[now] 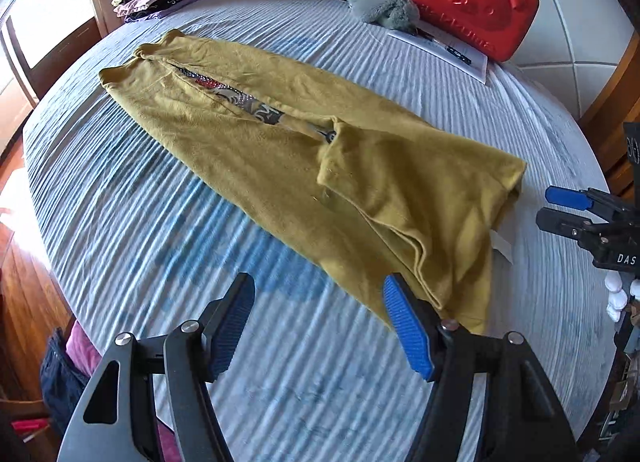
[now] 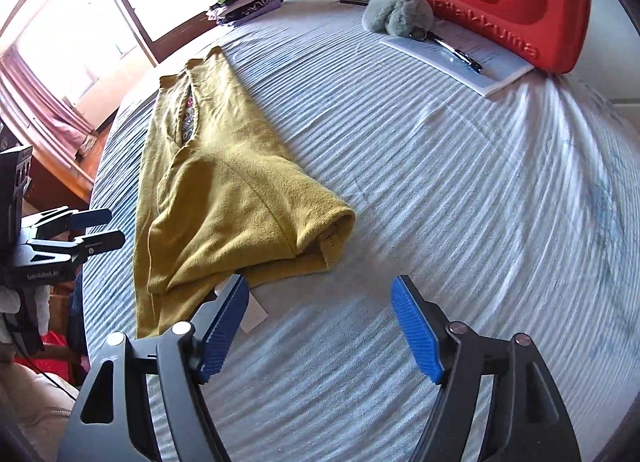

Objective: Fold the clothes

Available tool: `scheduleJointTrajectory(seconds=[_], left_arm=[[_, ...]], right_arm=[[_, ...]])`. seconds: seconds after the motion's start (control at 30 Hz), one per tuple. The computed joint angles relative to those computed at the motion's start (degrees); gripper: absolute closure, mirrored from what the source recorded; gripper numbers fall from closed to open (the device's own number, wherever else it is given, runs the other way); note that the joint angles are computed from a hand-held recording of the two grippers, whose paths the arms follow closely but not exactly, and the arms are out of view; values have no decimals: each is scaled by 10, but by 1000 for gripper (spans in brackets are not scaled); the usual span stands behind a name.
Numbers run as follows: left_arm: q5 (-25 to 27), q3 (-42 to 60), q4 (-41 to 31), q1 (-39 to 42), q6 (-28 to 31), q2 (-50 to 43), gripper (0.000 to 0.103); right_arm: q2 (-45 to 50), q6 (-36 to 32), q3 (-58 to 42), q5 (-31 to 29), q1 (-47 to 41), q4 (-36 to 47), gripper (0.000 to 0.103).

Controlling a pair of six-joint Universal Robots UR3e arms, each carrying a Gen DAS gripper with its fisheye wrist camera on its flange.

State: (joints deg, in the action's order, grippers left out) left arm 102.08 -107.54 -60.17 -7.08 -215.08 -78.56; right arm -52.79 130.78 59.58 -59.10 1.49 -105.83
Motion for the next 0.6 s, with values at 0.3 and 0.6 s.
scheduleJointTrajectory(seconds=[0.3, 0.6], left_arm=[[54, 148, -53, -137, -195, -151, 26], [46, 209, -109, -148, -318, -218, 26]], right_arm=[[18, -138, -28, 6, -7, 49, 29], [77, -258, -126, 5, -3, 93, 39]])
